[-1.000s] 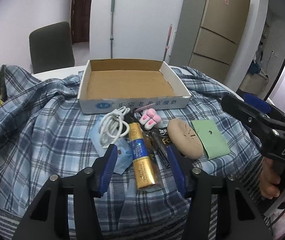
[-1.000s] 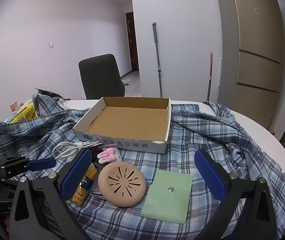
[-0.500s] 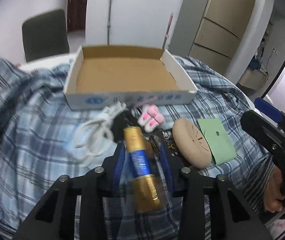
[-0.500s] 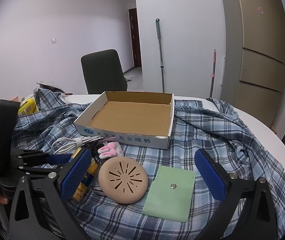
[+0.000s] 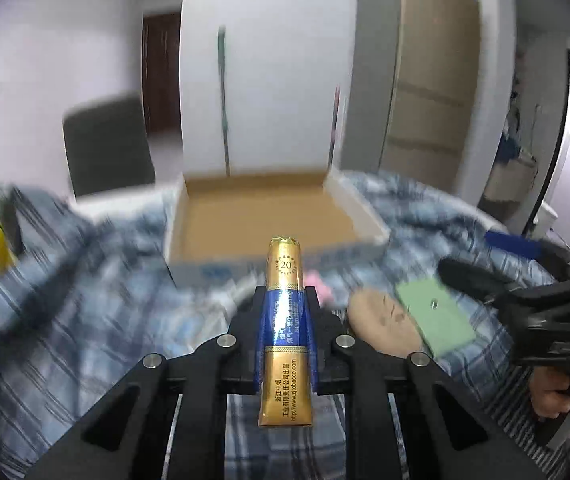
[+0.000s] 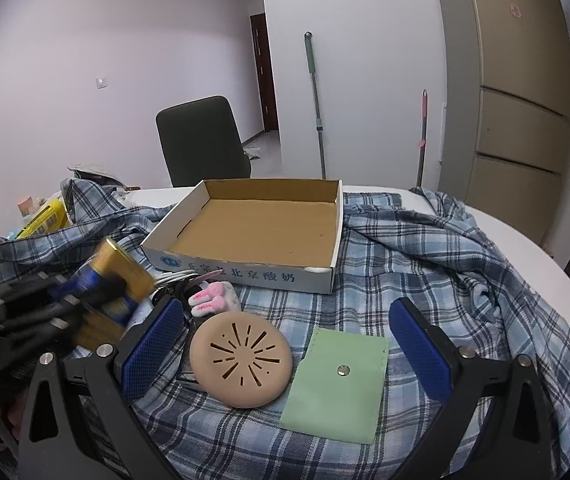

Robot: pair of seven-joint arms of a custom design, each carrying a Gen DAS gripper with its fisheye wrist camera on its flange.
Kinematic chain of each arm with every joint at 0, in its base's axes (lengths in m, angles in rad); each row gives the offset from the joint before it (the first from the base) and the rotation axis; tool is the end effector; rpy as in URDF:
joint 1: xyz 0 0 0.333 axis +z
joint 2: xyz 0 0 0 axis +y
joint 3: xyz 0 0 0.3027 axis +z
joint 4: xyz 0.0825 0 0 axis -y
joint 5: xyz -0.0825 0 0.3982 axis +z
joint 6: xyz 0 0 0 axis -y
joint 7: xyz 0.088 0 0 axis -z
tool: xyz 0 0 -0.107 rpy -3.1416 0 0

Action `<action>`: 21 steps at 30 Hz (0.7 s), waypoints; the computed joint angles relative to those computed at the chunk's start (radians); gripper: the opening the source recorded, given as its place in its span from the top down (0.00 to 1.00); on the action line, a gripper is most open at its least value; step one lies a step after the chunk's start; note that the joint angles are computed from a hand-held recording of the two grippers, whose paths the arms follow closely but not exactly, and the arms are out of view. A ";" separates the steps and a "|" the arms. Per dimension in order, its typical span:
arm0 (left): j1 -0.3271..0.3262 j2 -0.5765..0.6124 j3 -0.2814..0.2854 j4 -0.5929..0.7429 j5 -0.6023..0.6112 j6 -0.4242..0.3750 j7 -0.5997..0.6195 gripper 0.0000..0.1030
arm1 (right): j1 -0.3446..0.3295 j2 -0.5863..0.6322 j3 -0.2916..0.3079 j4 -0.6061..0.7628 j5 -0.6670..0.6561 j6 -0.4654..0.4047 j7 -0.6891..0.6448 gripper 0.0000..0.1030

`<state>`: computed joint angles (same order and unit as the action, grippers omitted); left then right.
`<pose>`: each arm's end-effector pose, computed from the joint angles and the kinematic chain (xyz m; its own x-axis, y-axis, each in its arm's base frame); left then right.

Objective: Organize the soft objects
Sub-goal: 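Lift the cigarette pack with the left tool while the right tool grasps the beige disc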

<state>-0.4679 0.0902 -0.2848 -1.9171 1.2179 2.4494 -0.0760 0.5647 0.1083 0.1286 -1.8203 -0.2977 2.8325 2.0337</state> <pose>0.4632 -0.4272 0.4769 0.0521 -0.9971 0.0561 -0.5358 -0.0753 -0.8410 0.4959 0.4268 0.5644 0.4883 -0.8668 -0.1013 -0.5705 -0.2293 -0.7886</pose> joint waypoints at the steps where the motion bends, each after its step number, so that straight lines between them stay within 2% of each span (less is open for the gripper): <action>1: -0.008 -0.012 0.000 -0.010 0.060 -0.018 -0.042 0.83 | -0.003 0.002 0.004 0.001 0.018 -0.003 -0.013 0.00; 5: -0.013 -0.055 -0.013 -0.057 0.258 -0.063 -0.215 0.83 | -0.011 0.014 0.015 0.012 0.094 -0.021 -0.068 0.00; 9: -0.005 -0.074 -0.031 -0.086 0.343 -0.103 -0.292 0.83 | -0.020 0.033 0.034 0.027 0.213 -0.046 -0.163 0.01; 11: -0.001 -0.078 -0.037 -0.090 0.347 -0.110 -0.297 0.83 | -0.038 0.050 0.060 0.049 0.339 -0.083 -0.275 0.01; 13: 0.001 -0.083 -0.041 -0.092 0.339 -0.115 -0.288 0.83 | -0.072 0.074 0.101 0.092 0.532 -0.161 -0.454 0.01; 14: 0.003 -0.083 -0.042 -0.092 0.340 -0.116 -0.287 0.83 | -0.076 0.085 0.106 0.112 0.590 -0.196 -0.499 0.01; 16: 0.004 -0.093 -0.046 -0.103 0.350 -0.114 -0.302 0.83 | -0.060 0.104 0.085 0.143 0.600 -0.237 -0.483 0.01; 19: 0.011 -0.110 -0.049 -0.117 0.346 -0.099 -0.310 0.83 | -0.047 0.158 0.065 0.222 0.597 -0.326 -0.466 0.07; 21: 0.020 -0.121 -0.047 -0.125 0.331 -0.069 -0.312 0.83 | -0.042 0.203 0.057 0.284 0.592 -0.390 -0.459 0.09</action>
<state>-0.4477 -0.0306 -0.3318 -2.0426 1.5492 2.3803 -0.3875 0.5228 0.3115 0.1860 -1.5365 0.2942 2.4424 1.5747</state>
